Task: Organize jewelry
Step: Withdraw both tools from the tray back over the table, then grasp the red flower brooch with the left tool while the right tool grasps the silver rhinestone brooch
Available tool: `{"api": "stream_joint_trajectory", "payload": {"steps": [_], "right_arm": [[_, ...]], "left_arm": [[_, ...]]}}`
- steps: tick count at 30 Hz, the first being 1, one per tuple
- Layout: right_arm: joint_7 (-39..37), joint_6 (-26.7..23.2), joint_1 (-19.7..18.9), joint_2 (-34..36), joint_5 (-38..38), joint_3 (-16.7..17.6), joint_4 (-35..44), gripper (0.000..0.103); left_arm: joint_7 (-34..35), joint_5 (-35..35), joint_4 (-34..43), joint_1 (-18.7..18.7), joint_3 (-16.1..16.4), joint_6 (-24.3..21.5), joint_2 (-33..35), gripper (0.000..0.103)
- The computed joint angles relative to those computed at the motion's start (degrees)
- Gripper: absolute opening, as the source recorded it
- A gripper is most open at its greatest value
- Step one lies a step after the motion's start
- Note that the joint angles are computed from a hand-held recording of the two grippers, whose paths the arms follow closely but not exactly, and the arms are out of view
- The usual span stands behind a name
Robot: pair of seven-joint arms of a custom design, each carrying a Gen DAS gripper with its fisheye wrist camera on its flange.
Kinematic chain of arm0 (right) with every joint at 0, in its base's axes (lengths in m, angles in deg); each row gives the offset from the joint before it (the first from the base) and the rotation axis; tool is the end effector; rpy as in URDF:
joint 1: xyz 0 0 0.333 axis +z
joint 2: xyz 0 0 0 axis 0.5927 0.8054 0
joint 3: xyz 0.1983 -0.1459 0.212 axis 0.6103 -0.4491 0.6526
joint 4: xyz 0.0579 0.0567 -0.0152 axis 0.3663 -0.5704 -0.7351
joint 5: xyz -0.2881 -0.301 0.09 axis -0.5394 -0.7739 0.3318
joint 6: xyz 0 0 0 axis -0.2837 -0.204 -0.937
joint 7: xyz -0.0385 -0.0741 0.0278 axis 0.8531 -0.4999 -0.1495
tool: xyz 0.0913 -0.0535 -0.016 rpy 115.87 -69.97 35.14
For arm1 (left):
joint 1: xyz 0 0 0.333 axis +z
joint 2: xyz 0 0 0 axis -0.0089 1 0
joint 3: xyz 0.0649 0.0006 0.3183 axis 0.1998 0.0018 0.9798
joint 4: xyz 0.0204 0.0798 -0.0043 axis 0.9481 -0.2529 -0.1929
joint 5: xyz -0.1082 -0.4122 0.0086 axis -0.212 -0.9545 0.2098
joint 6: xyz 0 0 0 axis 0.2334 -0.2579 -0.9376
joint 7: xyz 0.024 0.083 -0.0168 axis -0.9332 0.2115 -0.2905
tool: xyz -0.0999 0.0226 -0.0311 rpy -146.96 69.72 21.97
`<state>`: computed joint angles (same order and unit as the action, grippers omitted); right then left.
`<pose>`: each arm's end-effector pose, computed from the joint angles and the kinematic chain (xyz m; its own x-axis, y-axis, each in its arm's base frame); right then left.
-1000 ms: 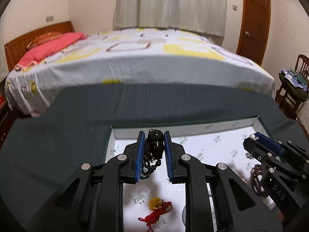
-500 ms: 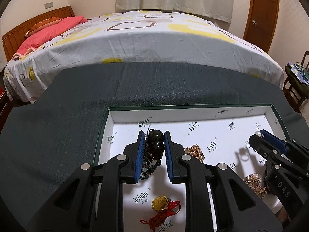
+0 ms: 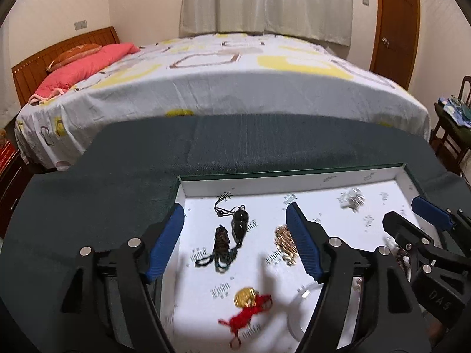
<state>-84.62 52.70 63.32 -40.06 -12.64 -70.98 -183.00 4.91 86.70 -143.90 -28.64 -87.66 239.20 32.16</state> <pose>0.5729 0.3425 0.4673 -0.4124 -0.9028 -0.1217 -0.5588 0.3562 -0.7489 0.6748 -0.5068 0.4659 -0.5300 -0.8476 -0.0262 -0.5552 0.3702 -0.7448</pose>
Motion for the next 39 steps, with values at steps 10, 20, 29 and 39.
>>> {"api": "stream_joint_trajectory", "payload": {"steps": [10, 20, 29, 39], "right_arm": [[5.74, -4.72, 1.94, -7.95, -1.65, 3.87, -8.66, 0.057], [8.01, -6.39, 3.56, -10.37, 0.98, 6.88, -13.17, 0.057], [5.53, -4.93, 3.96, -8.12, 3.51, 6.58, -12.32, 0.056], [0.71, -3.06, 4.09, -4.57, 7.74, 5.32, -9.98, 0.043]], "left_arm": [[-13.03, 8.71, -26.35, 0.67, 2.79, 14.0, -17.32, 0.076], [-25.04, 16.19, -41.77, 3.13, 2.07, 18.16, -27.61, 0.076], [-25.08, 16.36, -46.87, 5.79, -0.5, 17.15, -30.29, 0.076], [-21.95, 13.38, -48.08, 7.06, -2.28, 17.2, -30.01, 0.076]]}}
